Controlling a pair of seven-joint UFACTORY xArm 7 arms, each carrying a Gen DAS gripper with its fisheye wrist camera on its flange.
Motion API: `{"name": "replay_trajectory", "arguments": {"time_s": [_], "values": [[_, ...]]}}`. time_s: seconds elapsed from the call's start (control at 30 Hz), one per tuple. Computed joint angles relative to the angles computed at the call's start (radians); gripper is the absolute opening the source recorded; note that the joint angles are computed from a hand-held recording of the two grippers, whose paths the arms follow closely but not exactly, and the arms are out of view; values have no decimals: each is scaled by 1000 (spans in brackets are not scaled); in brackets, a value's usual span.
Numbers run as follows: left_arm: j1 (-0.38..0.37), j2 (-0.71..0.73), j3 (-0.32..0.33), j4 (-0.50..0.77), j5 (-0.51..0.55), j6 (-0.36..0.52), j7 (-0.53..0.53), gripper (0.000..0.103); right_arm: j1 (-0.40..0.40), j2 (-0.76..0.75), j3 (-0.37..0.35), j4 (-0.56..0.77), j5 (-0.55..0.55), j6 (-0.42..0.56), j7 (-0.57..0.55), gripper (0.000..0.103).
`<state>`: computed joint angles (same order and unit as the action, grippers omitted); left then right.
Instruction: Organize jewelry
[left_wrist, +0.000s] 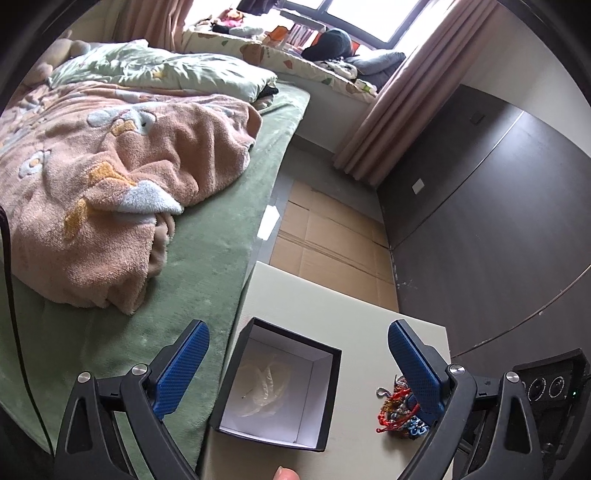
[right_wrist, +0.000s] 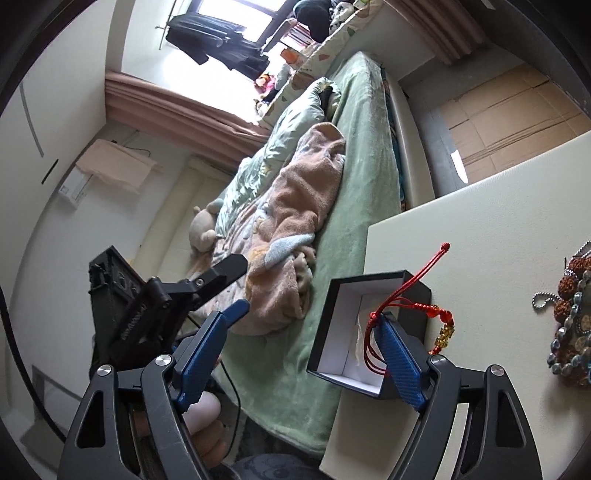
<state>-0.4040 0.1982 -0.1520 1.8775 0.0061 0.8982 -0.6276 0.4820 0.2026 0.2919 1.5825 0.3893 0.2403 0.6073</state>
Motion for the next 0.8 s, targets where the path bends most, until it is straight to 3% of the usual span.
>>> {"name": "replay_trajectory", "arguments": {"time_s": [0.07,0.2,0.3,0.37,0.43,0.5,0.57,0.8], "values": [[-2,-2,0,-3,-1,-9,-9,97,-29,0,42,-6,81,-37,-79,82],[-2,-28,15,-36,42,-35,-88,98,-119,84,208,76,380,-80,-377,82],[11,-41,26,-54,74,-24,-138,98,-97,159,209,161,436,-45,-410,82],[26,-50,31,-71,80,-17,-158,98,-62,195,164,205,405,-4,-347,83],[40,-56,36,-81,88,-8,-180,97,-27,215,109,228,351,40,-249,91],[53,-64,40,-95,95,-5,-201,97,21,228,23,248,237,117,-89,95],[65,-67,40,-101,95,-2,-212,97,66,250,-61,307,89,264,68,95],[86,-70,31,-112,62,-1,-194,97,74,333,-60,499,-89,510,136,95]]}}
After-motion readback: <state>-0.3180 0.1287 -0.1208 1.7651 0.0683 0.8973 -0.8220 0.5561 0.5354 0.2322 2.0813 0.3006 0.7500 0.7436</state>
